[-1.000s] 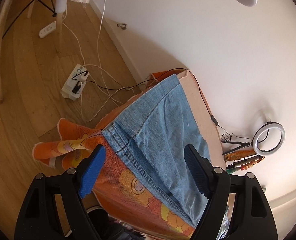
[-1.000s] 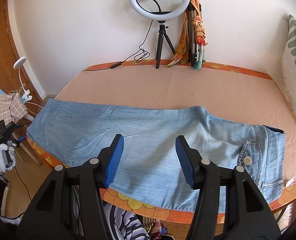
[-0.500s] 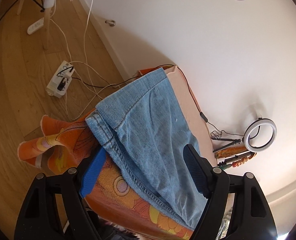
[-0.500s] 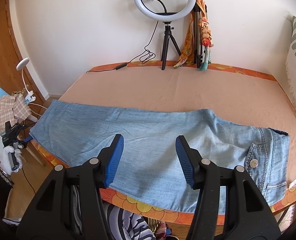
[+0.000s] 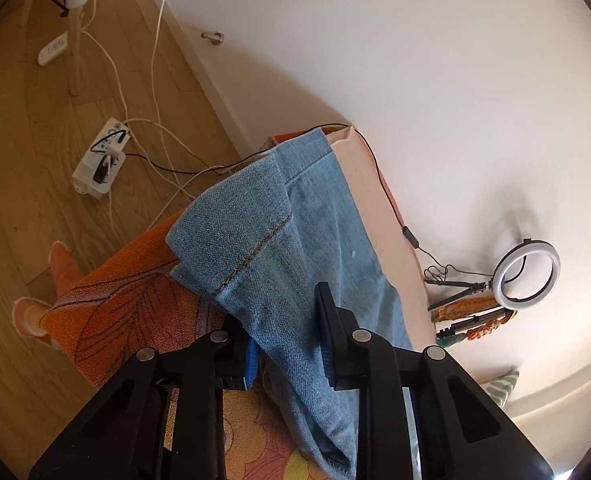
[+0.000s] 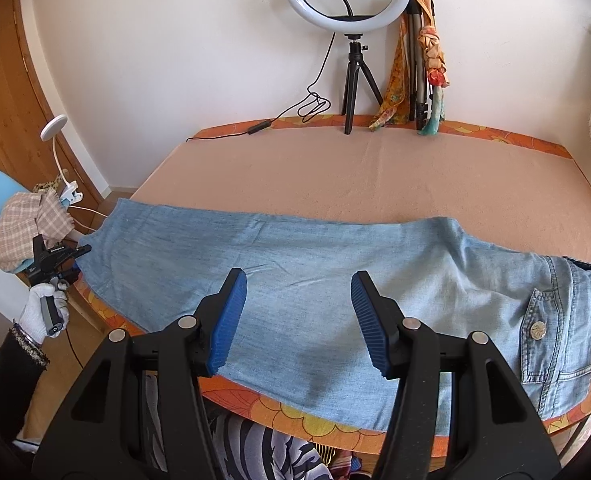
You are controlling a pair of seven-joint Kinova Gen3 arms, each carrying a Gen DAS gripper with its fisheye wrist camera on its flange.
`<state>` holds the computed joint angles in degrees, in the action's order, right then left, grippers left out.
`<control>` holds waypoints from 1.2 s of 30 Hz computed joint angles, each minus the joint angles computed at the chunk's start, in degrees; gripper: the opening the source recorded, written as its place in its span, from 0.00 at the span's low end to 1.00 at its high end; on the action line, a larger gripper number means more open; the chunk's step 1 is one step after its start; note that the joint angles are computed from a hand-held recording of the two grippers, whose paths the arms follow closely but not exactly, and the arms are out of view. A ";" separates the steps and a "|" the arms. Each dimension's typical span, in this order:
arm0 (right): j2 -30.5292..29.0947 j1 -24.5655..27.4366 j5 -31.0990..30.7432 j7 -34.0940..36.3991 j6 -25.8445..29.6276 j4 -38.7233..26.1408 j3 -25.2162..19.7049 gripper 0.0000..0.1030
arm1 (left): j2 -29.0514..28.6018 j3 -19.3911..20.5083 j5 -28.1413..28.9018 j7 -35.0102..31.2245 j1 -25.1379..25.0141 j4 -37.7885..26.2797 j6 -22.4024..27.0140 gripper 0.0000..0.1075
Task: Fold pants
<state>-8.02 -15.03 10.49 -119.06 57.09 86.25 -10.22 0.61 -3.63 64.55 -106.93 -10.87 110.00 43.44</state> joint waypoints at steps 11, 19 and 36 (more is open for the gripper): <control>6.66 6.32 -10.41 6.84 -0.52 -5.01 -4.41 0.55 | -3.94 2.70 -8.56 -2.38 5.82 -5.55 -5.18 0.06; 16.11 6.82 -21.59 12.62 -1.04 -12.43 -4.42 0.61 | -1.15 6.51 -19.34 -1.72 13.89 -13.11 -4.58 0.04; 53.74 -2.44 -44.49 11.39 12.43 -50.11 0.21 0.74 | -3.16 5.82 -14.63 -7.41 15.47 -9.08 -2.11 0.03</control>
